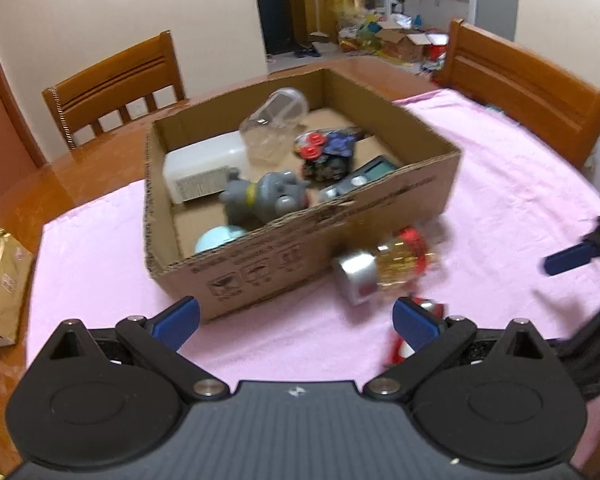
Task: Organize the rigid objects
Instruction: 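Move the left tool to the red toy car while the right tool approaches the capsule jar, then grasp the red toy car with the left tool while the right tool grasps the capsule jar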
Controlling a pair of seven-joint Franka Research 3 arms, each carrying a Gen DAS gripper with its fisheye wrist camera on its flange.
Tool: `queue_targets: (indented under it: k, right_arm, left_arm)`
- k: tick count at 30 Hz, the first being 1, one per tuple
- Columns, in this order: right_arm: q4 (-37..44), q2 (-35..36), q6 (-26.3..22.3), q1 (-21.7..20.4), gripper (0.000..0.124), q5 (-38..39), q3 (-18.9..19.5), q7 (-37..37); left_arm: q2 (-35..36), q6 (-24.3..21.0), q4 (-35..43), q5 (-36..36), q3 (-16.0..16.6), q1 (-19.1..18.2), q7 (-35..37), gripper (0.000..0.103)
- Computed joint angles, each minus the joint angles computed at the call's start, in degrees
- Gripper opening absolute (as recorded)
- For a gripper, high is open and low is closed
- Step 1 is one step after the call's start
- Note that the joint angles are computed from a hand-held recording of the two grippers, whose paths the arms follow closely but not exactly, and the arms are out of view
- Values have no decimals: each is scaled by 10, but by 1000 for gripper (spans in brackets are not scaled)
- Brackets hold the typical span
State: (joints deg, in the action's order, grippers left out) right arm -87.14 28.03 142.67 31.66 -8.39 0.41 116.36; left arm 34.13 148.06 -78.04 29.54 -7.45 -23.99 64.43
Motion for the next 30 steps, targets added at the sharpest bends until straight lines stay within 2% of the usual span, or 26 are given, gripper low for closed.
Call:
queue_targets:
  k: [2,5,10,14,23,26,30]
  right_arm:
    - [-11,-8,5,-1,103,2,-2,7]
    - [-24,-16,11,-3,103,1,-2,10]
    - [-41,-26,4,-11,103,0,-1,8]
    - [-67,-40,-1,-15,103,-7,0,3]
    - [-131,-72,25,-14,103,-50,0,-3]
    - [-145,-78,41,-14,103,-61,0,-3]
    - [-153,-82,52,-19,103,-61,2,-11]
  left_arm:
    - [13,-17,16,-5,-1,1,6,102]
    - [24,-36,28,-43,-24,15,40,101]
    - [10,-17,0,-120,-73,46,130,102]
    - [10,-18,-5,-147,-76,39,156,102]
    - [55,-14,41,-158,-64,1,133,102]
    - [70,-20,56,-156,-56,-12,106,96]
    - [70,-11,51,-145,-46,-25,76,74]
